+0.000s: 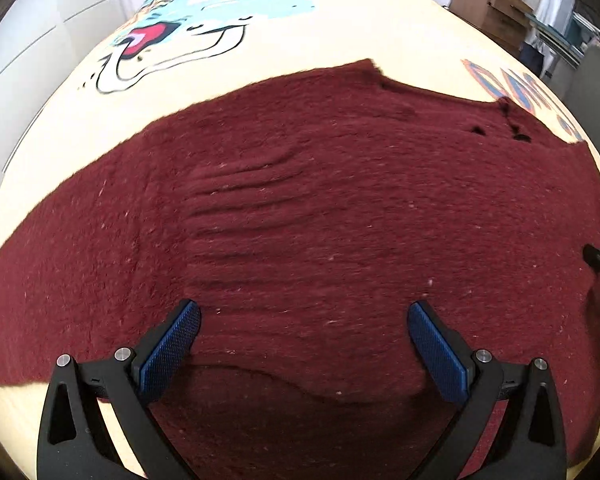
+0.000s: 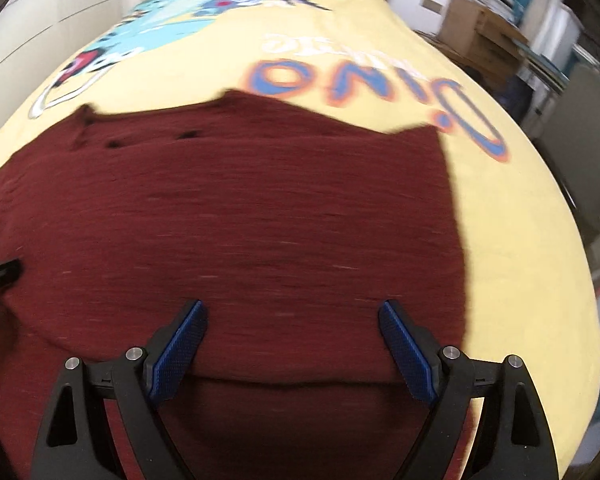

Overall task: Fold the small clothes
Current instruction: 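Open both tools and move the left tool to the other sleeve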

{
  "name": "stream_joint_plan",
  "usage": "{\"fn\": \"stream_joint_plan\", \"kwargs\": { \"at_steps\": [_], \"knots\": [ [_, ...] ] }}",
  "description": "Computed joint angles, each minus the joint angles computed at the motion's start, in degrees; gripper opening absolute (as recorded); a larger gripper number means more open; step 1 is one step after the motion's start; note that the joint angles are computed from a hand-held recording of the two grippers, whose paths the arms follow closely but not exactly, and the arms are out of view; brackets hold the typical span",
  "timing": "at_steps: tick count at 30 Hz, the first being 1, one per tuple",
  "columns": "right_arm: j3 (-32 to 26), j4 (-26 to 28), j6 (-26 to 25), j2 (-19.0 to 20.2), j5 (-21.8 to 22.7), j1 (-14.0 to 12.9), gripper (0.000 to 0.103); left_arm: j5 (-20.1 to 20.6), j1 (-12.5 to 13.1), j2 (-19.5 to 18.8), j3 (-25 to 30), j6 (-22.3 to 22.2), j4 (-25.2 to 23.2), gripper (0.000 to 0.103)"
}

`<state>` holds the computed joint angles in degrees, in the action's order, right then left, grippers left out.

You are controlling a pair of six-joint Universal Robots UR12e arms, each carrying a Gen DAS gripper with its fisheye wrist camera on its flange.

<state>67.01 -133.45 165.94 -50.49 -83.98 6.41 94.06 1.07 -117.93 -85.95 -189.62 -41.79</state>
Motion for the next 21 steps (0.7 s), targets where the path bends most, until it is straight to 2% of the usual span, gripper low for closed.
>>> {"fn": "stream_joint_plan", "kwargs": {
  "at_steps": [4,6,8,12,16,18,21],
  "knots": [
    [0.13,0.85,0.13,0.06,3.05,-1.19,0.089,1.59,-0.46,-0.55,1.06,-0.87,-1.13,0.102],
    [0.62,0.2,-0.03,0.09,3.71,-1.18,0.097,2.37,-0.71,-0.64,1.14,-1.41,-1.11,0.102],
    [0.94,-1.0,0.0,0.24,3.3,-0.88,0.102,3.23,-0.95,-0.66,0.96,-1.48,-0.77,0.102],
    [2.83,-4.92,0.61,-0.2,1.29,-0.32,0.102,4.24,-1.21,-0.52,0.49,-1.76,-0.01,0.102],
    [2.74,-5.21,1.66,-0.06,0.31,0.0,0.102,4.19,-1.28,-0.33,0.23,-1.56,0.08,0.102],
    [2.53,-4.57,1.32,-0.11,0.49,-0.04,0.102,3.76,-1.23,-0.15,0.36,-1.33,-0.56,0.102],
    [0.73,-0.18,1.07,-0.14,2.05,-0.38,0.102,2.4,-0.88,0.34,0.51,-1.92,-1.56,0.102]
  ]
}}
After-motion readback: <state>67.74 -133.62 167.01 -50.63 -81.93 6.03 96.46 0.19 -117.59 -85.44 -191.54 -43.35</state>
